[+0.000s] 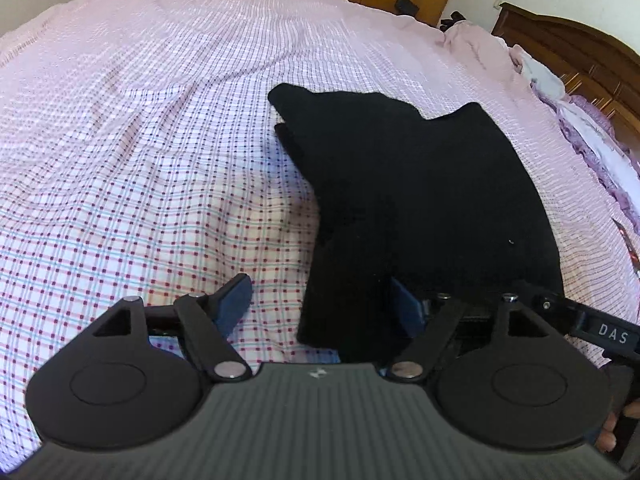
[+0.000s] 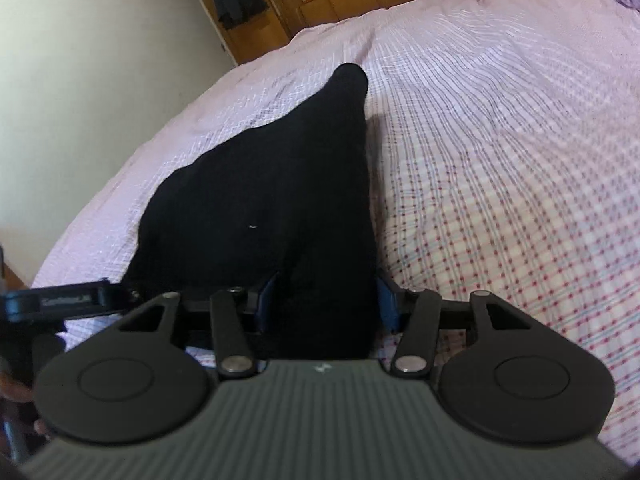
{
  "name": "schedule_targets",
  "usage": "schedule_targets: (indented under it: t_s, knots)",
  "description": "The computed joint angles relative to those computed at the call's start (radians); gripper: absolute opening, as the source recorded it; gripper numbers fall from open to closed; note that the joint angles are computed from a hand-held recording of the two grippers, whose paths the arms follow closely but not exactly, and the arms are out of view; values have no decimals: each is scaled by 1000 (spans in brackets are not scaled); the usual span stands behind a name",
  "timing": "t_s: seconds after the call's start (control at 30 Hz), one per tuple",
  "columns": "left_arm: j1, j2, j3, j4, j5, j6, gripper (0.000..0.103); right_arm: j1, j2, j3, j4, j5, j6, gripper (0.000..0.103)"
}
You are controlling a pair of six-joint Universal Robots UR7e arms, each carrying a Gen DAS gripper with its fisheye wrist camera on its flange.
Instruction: Fold small clothes
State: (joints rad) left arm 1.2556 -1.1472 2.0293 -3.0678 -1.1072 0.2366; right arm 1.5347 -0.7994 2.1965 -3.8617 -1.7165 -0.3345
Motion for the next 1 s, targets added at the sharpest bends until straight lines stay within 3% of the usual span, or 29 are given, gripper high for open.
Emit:
schedule_targets:
  t_s: [0.2, 0.3, 0.43, 0.57, 0.8, 1.0]
  knots:
    - [-45, -37, 53, -19, 61, -11, 81, 19, -15, 30, -39, -22, -5, 56]
    - [-73, -69, 85, -3, 90, -32, 95, 41, -28, 53, -45, -51, -17, 55]
    - [-109, -97, 119, 36, 126, -68, 103, 69, -30, 79, -72, -100, -19, 59]
    - [-129, -99, 125, 90, 149, -119, 103, 95, -20, 96, -107, -133, -37, 64]
    - [-152, -56, 148, 30, 214, -128, 103, 122, 14, 88, -135, -190, -79, 65]
    - [-143, -28, 146, -14, 204, -106, 103, 107, 28, 72, -114, -195, -63, 65]
